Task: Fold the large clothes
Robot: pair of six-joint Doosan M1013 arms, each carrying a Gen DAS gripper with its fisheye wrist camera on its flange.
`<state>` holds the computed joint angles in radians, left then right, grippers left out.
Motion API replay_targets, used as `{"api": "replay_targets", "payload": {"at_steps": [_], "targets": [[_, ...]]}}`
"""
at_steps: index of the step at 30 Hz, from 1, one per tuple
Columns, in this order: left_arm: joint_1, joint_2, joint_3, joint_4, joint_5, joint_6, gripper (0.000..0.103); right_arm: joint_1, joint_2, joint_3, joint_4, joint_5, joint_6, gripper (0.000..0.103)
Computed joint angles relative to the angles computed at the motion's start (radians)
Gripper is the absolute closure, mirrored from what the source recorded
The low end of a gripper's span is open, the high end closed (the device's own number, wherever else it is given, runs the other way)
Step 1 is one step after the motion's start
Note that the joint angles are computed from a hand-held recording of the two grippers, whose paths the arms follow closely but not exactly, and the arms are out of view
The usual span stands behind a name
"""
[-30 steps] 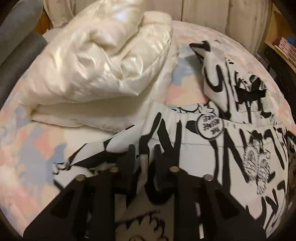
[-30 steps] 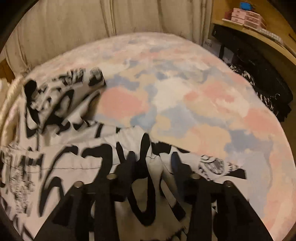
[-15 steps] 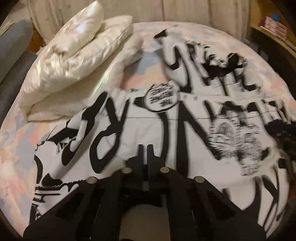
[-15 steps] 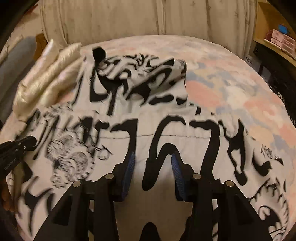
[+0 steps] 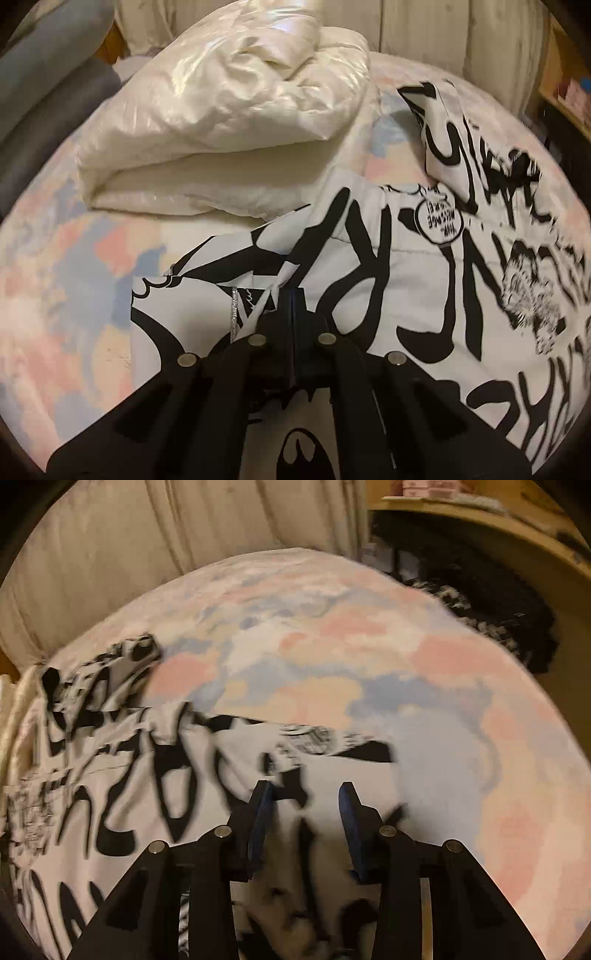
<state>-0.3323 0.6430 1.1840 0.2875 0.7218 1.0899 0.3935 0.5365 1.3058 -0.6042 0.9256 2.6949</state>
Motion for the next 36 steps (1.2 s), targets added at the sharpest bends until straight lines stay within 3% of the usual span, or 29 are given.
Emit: {"api": "replay_targets", "payload": {"at_steps": [8,10,12,14,20,25,29,32,33,36], "targets": [[-0.012,-0.05,0.031,-0.03,0.036,0.035,0.1,0.036,-0.038,-0.011,0.013,-0.013,-0.06,0.066],[-0.014,-0.075,0.052,-0.034,0.039,0.049,0.094,0.053,-0.046,-0.023,0.025,-0.012,-0.091,0.064],[-0.015,-0.101,0.079,-0.038,0.03,0.047,0.078,0.066,-0.049,-0.035,0.044,-0.017,-0.12,0.062],[-0.02,-0.14,0.124,-0.04,0.004,0.031,0.069,0.087,-0.053,-0.046,0.069,-0.02,-0.149,0.062],[-0.063,-0.225,0.241,-0.162,-0.054,0.104,0.069,0.166,-0.048,-0.061,0.194,-0.068,-0.277,0.061],[-0.117,-0.234,0.288,-0.251,-0.088,0.144,0.069,0.223,-0.019,-0.069,0.303,-0.135,-0.325,0.061],[-0.165,-0.219,0.302,-0.067,-0.06,-0.011,0.069,0.266,0.017,-0.087,0.264,-0.066,-0.324,0.061],[-0.178,-0.225,0.325,0.073,-0.032,-0.116,0.069,0.273,-0.011,-0.028,0.185,-0.054,-0.251,0.048],[-0.173,-0.23,0.332,0.078,-0.03,-0.125,0.069,0.267,-0.026,0.001,0.175,-0.061,-0.219,0.04],[-0.16,-0.245,0.354,0.09,-0.028,-0.156,0.069,0.264,-0.06,0.07,0.067,0.031,-0.085,0.04]]}}
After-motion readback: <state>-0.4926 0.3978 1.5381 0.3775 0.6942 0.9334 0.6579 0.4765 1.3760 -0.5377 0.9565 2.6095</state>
